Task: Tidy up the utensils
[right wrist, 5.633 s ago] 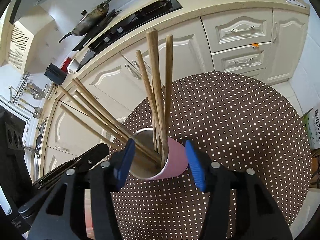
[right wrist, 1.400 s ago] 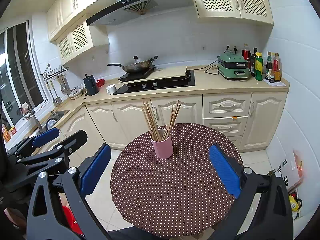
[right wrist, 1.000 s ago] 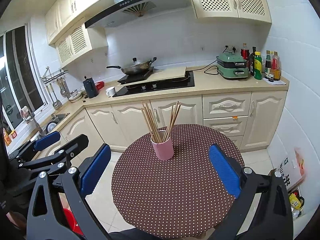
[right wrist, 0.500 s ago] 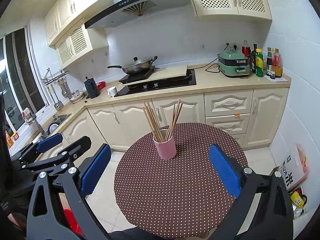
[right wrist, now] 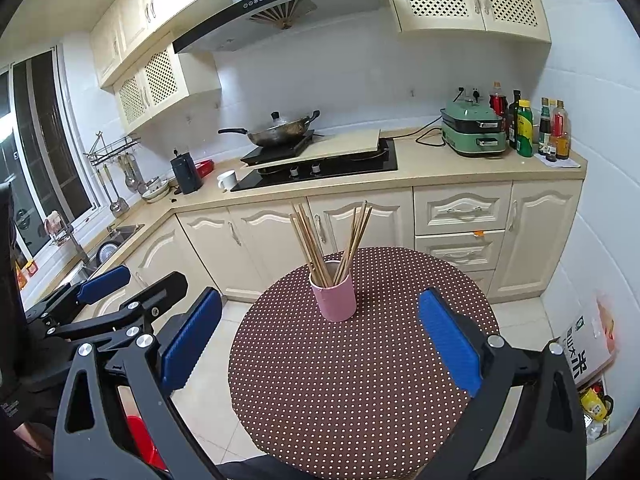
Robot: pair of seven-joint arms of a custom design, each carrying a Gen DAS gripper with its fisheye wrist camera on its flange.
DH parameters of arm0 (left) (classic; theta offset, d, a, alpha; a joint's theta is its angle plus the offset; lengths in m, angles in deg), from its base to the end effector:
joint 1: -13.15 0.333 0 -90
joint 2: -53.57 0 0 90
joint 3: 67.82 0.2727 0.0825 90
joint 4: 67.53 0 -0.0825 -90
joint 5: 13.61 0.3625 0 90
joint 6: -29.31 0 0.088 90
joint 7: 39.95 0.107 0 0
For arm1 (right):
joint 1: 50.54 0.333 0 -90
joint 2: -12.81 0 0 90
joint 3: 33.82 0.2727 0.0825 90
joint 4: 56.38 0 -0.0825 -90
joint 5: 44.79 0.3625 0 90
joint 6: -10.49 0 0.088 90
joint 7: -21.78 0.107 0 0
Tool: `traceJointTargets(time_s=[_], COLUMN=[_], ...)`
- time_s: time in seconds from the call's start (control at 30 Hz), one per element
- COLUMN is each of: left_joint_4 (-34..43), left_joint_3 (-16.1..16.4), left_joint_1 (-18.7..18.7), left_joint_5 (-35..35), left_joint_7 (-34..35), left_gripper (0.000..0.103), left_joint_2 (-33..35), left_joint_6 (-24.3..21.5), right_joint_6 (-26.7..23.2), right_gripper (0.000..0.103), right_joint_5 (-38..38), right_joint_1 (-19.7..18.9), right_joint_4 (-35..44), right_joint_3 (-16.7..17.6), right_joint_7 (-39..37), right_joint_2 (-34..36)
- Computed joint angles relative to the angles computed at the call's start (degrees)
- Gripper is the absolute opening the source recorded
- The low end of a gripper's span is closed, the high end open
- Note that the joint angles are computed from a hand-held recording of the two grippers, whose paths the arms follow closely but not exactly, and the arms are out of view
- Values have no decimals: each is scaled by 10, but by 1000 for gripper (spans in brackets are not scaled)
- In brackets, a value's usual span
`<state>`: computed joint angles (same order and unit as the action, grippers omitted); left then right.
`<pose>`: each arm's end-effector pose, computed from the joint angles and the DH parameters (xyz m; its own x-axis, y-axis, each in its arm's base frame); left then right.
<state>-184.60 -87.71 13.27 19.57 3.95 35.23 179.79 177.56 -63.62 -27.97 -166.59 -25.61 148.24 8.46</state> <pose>0.4650 -0.2064 0.6312 0.0552 -0.9983 -0.0163 -0.5219 -0.0149 -0.8529 0.4766 0.3104 0.6132 0.3083 -0.9228 -0.2308 -0.5222 0.0386 -0.8520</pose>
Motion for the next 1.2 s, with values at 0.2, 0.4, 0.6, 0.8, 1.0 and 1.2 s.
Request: traceJointTargets(time_s=[0.2,0.4,0.6,0.8,1.0,1.2], left_joint_4=[-2,-12,-20,-22,-25,-28], left_joint_3=[3,-2,-11,-10,-10,-9], left_joint_1=[1,11,24,26,27,28], left_joint_5=[0,12,23,19,8,0], left_joint_7=[6,1,-9,-2,1,1], left_gripper=[84,84,84,84,84,84], left_joint_2=[2,-6,-15,-13,-12,-11], left_joint_6=[12,32,48,60,59,60], right_joint_6=[0,7,9,10,1,-2], right_gripper=[95,95,95,95,95,95], right_joint_5=[-30,-36,-53,-44,-15,0], right_joint_1=[-5,-5,-8,-6,1,3], right_joint_4=[5,1,-3,-6,4,8], right_joint_3=[3,2,4,2,0,-1], right_joint_7=[27,34,48,40,11,-6], right_joint_2=[2,0,-3,-4,5,9])
